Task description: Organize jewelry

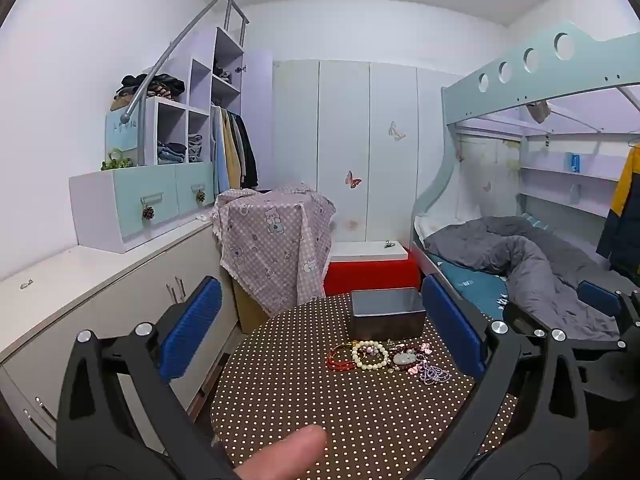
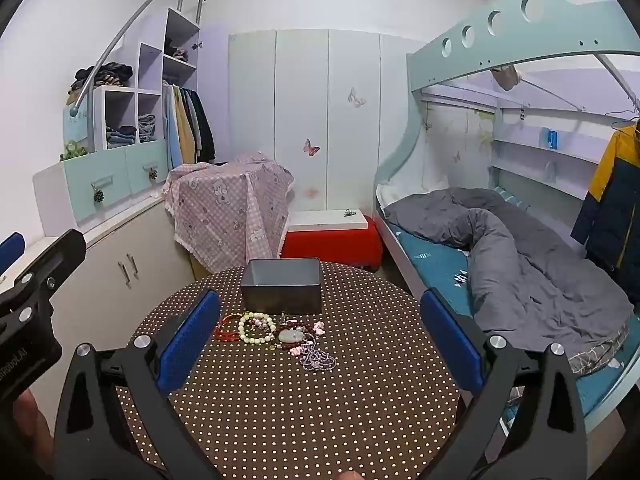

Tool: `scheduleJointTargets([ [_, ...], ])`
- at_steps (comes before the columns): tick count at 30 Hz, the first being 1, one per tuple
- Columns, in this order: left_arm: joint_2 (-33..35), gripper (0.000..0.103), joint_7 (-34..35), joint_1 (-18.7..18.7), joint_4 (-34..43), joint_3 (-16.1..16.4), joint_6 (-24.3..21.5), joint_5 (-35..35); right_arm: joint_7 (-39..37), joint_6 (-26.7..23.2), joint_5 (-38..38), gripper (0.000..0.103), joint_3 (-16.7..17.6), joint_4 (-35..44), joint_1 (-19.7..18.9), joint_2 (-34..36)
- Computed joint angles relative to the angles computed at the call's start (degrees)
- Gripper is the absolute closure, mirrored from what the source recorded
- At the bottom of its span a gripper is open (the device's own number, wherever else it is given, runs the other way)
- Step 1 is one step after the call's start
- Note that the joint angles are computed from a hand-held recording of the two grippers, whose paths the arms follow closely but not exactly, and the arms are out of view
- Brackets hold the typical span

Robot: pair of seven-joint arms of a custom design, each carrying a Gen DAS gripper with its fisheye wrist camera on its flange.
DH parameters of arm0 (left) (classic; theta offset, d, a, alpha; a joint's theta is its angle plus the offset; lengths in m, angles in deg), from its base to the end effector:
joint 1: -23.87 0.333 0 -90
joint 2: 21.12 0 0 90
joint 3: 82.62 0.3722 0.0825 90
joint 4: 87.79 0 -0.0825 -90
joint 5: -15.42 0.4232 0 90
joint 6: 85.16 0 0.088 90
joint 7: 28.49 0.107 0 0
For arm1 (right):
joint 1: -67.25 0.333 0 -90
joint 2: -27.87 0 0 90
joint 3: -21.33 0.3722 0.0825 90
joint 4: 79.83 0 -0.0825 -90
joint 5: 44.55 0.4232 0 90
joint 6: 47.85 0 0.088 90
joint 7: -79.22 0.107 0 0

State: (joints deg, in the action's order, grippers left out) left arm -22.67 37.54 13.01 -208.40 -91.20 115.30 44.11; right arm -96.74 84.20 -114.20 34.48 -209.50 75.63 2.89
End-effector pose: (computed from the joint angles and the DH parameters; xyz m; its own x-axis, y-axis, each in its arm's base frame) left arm 0.5409 -0.2532 0.6316 -0.4926 -0.8699 -0.0265 -0.1508 0.1153 -0.9818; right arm 0.4483 0.1763 0.6317 -0.5324 -0.8458 -0.0346 -0.2848 0.2174 -0.9336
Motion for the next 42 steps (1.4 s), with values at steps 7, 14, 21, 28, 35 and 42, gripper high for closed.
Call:
scheduleJointTargets([
  [7,-0.74,0.005,9.34,-0.35,-0.94,-1.52,0.30,-9.69,0.30,-0.27,-0.64,0.007,0.17,0.05,0.03,-0.23],
  [14,-0.18,0.005,22.62,-1.12,-1.90,-3.39,3.14,-24.98,-0.59,-0.89,-1.74,0.007,0.40,1.47,-0.25,0.16],
  [21,0.68,0.005,10.43,-0.28,-0.91,-0.84,4.84,-11.73,-0.19,-1.63,-3.30,0.007,0.59,1.76,-0.10,-0.02],
  [28,1.14,0.005,11.75,0.51,0.37,-1.92,4.79,-12.97,-0.06,-1.60,-4.71,0.007,0.45,2.22,-0.31,-0.21],
  [35,1.13,0.005,6.61,1.12,0.56,-1.57,5.32,-7.14,0.40,-1.01,-6.42,0.007,0.38,2.11,-0.35,-0.35],
  [42,2.16,0.005,-4.59,3.16,2.47,-1.20,5.19,4.04,-0.43,-0.27,-7.14,0.007,0.18,2.38,-0.42,-0.01],
])
